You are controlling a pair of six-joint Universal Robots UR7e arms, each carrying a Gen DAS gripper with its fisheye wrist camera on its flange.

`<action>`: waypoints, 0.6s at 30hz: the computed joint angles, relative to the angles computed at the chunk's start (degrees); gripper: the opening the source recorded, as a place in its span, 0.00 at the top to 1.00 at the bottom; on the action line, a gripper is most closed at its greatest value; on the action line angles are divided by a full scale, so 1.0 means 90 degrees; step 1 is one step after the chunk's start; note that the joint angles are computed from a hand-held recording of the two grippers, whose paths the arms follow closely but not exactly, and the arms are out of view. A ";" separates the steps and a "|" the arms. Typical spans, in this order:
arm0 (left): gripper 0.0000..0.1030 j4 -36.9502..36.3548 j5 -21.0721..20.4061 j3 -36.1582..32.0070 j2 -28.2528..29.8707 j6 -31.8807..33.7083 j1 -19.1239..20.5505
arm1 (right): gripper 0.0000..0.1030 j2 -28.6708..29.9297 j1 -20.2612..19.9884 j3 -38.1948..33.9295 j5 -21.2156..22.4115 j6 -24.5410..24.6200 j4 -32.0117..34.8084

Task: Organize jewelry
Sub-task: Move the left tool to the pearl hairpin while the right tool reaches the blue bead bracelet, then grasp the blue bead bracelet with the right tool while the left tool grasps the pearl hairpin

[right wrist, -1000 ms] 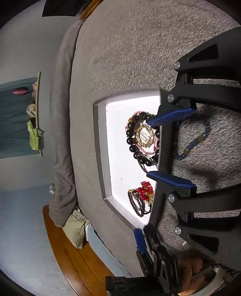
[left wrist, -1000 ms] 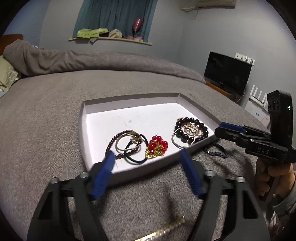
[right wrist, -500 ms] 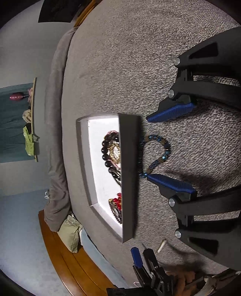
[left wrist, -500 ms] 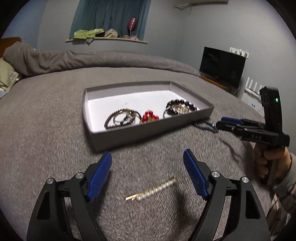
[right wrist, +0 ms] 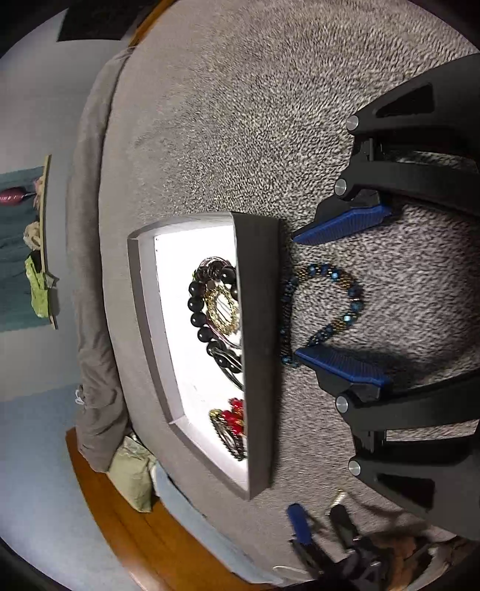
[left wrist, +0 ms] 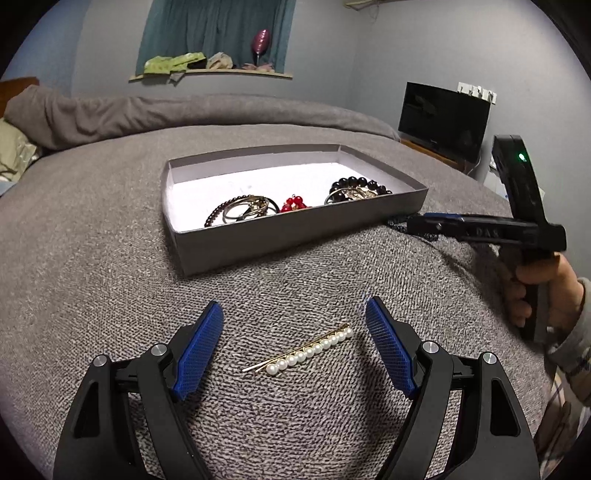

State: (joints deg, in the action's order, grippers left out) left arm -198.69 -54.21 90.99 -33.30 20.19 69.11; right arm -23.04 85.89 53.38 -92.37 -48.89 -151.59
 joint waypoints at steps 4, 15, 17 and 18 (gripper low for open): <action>0.23 0.0042 0.0053 -0.0018 0.0025 0.0044 -0.0015 | 0.64 0.0138 0.0005 -0.0260 -0.0083 0.0160 0.0219; 0.23 0.0074 0.0033 0.0008 0.0012 0.0047 -0.0023 | 0.93 -0.0054 -0.0031 0.0114 0.0024 -0.0029 0.0274; 0.23 0.0103 0.0014 0.0025 -0.0002 0.0036 -0.0024 | 0.93 -0.0148 -0.0044 0.0280 0.0113 -0.0106 0.0219; 0.23 0.0120 0.0000 0.0034 -0.0010 0.0029 -0.0024 | 0.93 -0.0226 -0.0052 0.0423 0.0170 -0.0158 0.0162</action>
